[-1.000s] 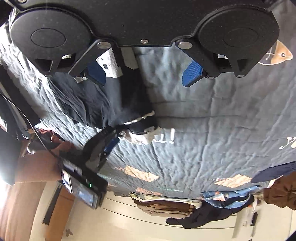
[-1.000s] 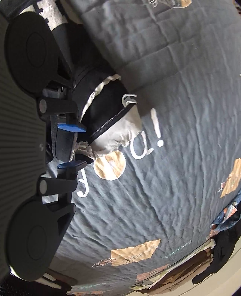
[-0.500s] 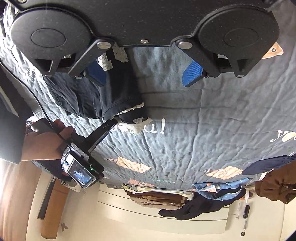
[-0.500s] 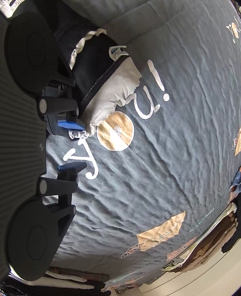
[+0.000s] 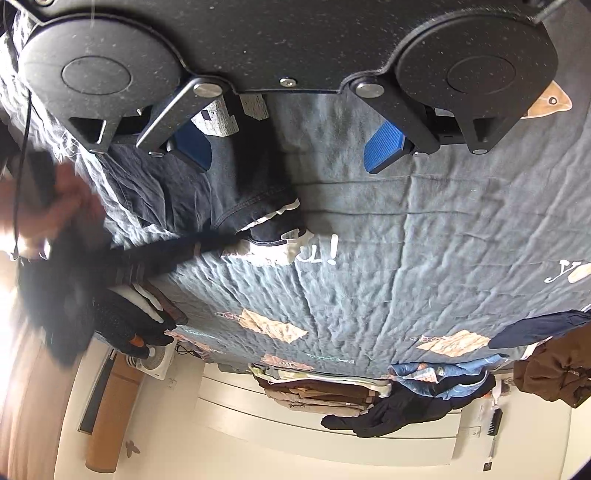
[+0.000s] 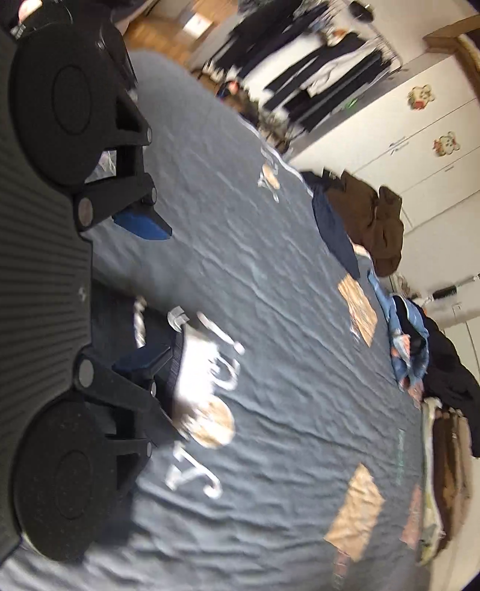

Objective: Fold clothes

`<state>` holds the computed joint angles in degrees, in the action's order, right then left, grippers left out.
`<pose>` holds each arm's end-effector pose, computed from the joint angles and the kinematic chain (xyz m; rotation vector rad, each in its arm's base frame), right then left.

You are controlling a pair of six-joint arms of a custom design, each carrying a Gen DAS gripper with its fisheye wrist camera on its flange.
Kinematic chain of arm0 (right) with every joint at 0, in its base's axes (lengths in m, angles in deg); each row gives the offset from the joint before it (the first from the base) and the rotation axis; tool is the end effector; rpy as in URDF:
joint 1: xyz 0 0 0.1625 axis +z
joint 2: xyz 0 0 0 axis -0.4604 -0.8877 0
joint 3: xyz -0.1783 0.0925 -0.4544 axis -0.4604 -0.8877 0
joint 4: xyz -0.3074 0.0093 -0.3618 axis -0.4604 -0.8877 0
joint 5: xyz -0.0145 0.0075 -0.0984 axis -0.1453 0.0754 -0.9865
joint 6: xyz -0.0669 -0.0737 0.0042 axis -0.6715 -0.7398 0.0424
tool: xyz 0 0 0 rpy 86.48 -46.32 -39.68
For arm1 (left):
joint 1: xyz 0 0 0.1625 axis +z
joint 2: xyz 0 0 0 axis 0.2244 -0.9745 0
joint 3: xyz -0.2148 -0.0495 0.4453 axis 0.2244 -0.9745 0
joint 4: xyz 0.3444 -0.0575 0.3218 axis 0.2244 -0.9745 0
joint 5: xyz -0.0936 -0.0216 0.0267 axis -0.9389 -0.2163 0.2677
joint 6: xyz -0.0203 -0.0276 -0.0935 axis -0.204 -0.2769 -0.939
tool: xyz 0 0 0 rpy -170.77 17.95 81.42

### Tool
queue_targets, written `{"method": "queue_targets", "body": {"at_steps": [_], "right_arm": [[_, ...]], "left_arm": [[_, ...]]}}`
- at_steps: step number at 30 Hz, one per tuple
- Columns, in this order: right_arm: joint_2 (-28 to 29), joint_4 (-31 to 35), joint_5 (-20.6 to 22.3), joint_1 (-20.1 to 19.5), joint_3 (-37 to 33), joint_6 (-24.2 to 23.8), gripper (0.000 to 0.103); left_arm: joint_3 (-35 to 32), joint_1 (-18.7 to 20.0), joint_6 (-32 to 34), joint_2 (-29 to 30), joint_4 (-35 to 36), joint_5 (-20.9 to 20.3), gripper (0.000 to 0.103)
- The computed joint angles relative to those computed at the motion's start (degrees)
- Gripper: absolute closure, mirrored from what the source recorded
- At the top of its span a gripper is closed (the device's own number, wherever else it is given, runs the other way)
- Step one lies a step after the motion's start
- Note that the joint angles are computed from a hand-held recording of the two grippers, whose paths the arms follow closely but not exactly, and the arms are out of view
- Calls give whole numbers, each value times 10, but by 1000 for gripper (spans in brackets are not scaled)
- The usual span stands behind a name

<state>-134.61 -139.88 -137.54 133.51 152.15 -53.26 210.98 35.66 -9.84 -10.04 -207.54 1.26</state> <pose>0.2063 -0.4276 0.1999 0.0257 -2.5173 1.0585 -0.1820 -0.4454 0.1717 1.3162 2.6100 -0.6395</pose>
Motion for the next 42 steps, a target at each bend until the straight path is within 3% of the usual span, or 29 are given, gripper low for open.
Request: {"method": "queue_targets", "body": {"at_steps": [3,5,8,10,13,16,19,21,25,30,32,38,42], "right_arm": [[35,-44,44,-33,35,41,40],[60,-80,35,-43,45,50,41],[79,-178,37,-21,62,70,40],[91,-207,8,9,66,53,40],[97,-211,0,23,82,56,38],[103,-140,-34,21,73,48,39],[100,-171,-21,26,63,15,38],[85,-153,-15,29,40,-24,38],[63,-112,84,-23,1,-59,38],[77,-140,167,-111,-6,3,39],[78,-158,182,-114,0,16,38],[52,-244,225,-62,83,64,36],[117,-398,257,-65,158,135,33]], "left_arm": [[3,-4,3,1,-1,-1,14],[6,-7,8,-1,0,-2,14],[10,-10,14,-4,-1,-6,14],[10,-10,14,-3,-3,-8,14],[10,-8,12,-2,-4,-7,14],[10,-8,10,-4,-4,-4,14],[9,-7,7,-7,-1,-9,14],[8,-6,9,-6,1,-12,14],[2,1,6,-3,8,-18,14],[-3,7,6,-4,20,-27,14],[-9,17,1,-4,37,-55,14],[-27,50,-22,-2,86,-163,14],[-29,59,-31,1,101,-202,14]]}}
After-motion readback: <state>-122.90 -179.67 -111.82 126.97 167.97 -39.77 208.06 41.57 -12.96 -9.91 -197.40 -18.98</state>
